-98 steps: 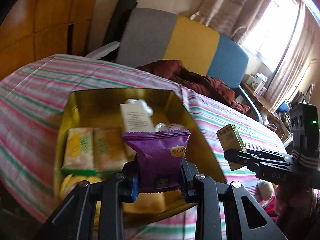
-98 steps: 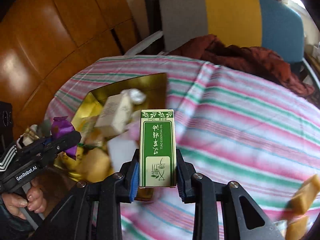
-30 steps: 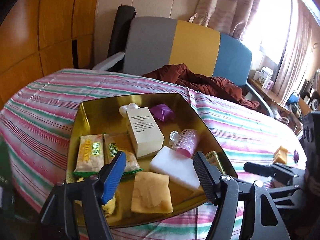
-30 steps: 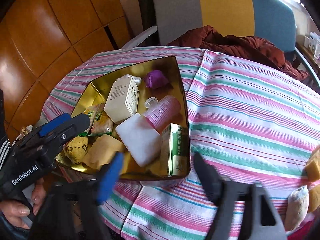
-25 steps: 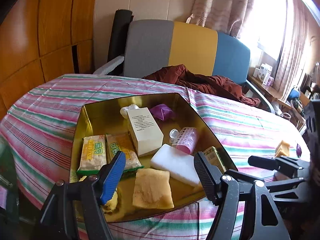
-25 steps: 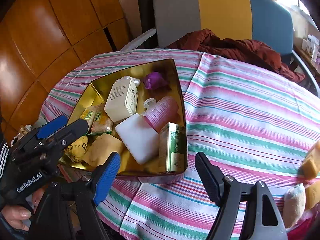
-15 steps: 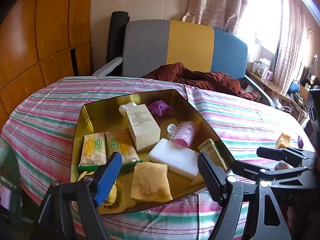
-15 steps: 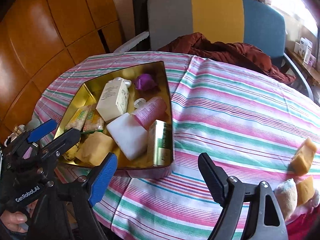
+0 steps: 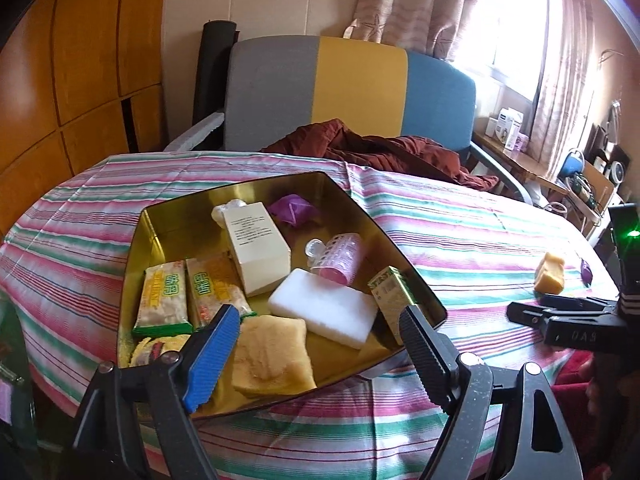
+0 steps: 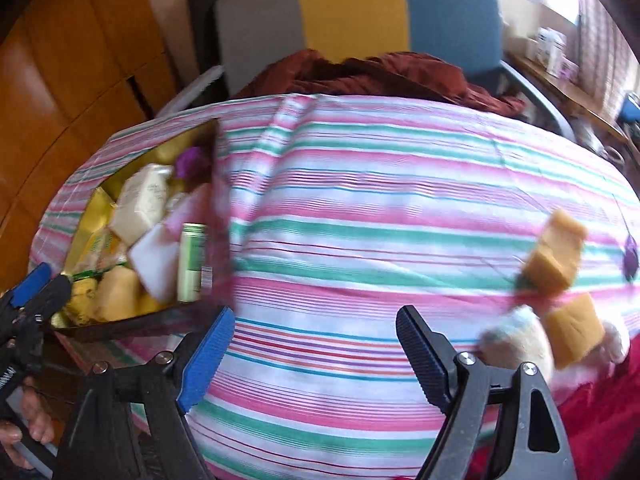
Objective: Organize objects
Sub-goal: 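Move both grippers toward the tan sponges on the sheet, then grasp the white sock with the left gripper while the right grasps a tan sponge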
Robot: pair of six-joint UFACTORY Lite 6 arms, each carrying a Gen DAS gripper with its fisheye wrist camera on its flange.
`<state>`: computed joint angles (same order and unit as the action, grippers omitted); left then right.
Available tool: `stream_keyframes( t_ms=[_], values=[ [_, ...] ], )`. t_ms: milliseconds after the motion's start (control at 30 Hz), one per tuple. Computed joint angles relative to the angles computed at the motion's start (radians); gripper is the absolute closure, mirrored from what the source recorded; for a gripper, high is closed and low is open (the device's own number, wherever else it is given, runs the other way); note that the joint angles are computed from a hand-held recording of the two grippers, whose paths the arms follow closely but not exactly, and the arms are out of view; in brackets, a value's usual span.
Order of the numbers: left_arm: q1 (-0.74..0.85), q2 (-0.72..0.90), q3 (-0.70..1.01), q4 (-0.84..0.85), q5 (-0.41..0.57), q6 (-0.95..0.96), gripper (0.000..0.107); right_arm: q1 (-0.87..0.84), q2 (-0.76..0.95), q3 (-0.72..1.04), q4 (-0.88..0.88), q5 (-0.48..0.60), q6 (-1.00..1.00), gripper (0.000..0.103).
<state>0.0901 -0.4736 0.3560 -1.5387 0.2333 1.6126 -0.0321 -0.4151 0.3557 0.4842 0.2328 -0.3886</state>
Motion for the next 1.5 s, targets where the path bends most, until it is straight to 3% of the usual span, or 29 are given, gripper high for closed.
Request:
stream_keyframes(
  t_ms=[200, 333, 600, 900, 1267, 1500],
  values=[
    [-0.076, 0.014, 0.024, 0.028, -0.019, -0.045, 0.024, -0.400, -0.060, -0.006, 0.167, 0.141, -0.369, 0.019],
    [-0.176, 0.044, 0.055, 0.032, -0.049, -0.066, 0.024, -0.732, -0.004, 0.075, 0.254, 0.238, -0.594, 0.019],
    [-0.444, 0.168, 0.170, 0.119, -0.112, -0.183, 0.024, -1.126, 0.237, 0.306, 0.348, 0.336, -0.748, 0.019],
    [-0.665, 0.495, 0.435, 0.356, -0.069, -0.499, 0.023, -1.211, 0.409, 0.390, 0.428, 0.362, -0.825, 0.018],
    [-0.824, 0.883, 0.817, 0.424, 0.039, -0.713, 0.023, -1.265, 0.508, 0.451, 0.481, 0.507, -0.871, 0.018],
    [-0.884, 1.121, 1.079, 0.671, 0.075, -1.059, 0.020, -1.288, 0.569, 0.492, 0.496, 0.588, -0.887, 0.018]
  ],
)
